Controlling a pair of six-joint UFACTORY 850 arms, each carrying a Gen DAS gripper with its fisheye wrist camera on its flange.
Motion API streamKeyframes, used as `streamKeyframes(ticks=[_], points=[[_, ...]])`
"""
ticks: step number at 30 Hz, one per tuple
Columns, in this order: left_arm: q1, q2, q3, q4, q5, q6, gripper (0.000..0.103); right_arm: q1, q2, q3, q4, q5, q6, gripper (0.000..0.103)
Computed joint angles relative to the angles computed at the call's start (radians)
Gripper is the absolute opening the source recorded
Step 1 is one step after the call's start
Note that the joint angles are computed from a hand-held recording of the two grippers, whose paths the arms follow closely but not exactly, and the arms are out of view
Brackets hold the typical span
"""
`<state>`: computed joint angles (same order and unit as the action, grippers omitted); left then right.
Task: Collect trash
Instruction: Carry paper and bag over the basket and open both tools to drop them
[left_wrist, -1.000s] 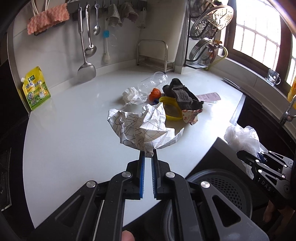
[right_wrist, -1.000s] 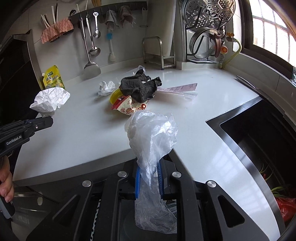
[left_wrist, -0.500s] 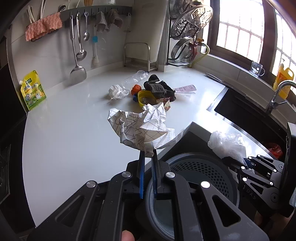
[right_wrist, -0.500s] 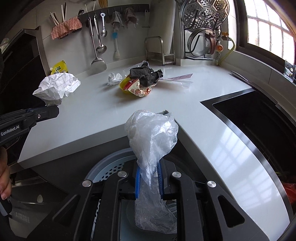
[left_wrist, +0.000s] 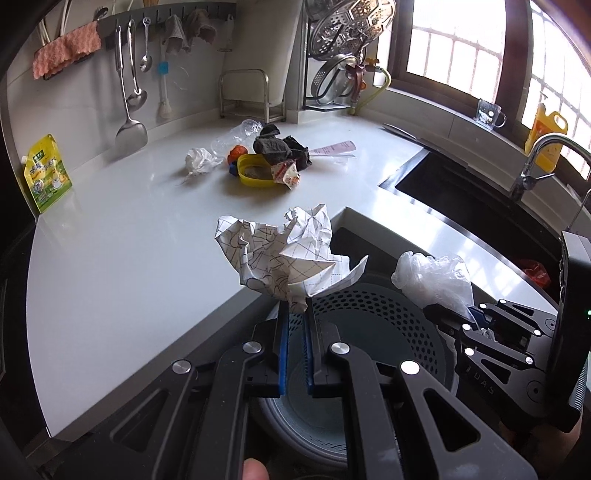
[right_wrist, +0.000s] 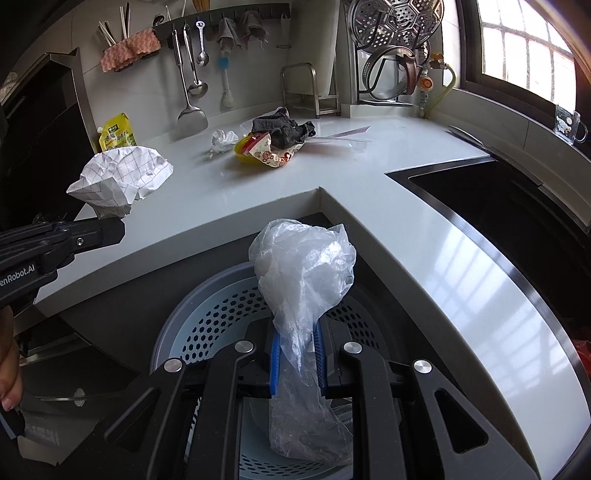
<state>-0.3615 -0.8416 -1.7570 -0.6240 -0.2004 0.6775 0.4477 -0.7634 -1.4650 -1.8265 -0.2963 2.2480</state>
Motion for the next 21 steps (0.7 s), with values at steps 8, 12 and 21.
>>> streamKeyframes(ticks=[8, 12, 21], points=[[-0.012, -0.035, -0.019, -0.023, -0.071, 0.035, 0.007, 0.007, -0.006, 0.027, 0.044, 0.006, -0.013, 0.014], [-0.015, -0.049, -0.033, -0.003, -0.093, 0.022, 0.007, 0.007, -0.012, 0.031, 0.033, 0.016, 0.012, 0.014], [-0.029, -0.077, -0.061, 0.053, -0.132, -0.021, 0.007, 0.000, -0.024, 0.024, 0.024, 0.041, 0.018, 0.014]])
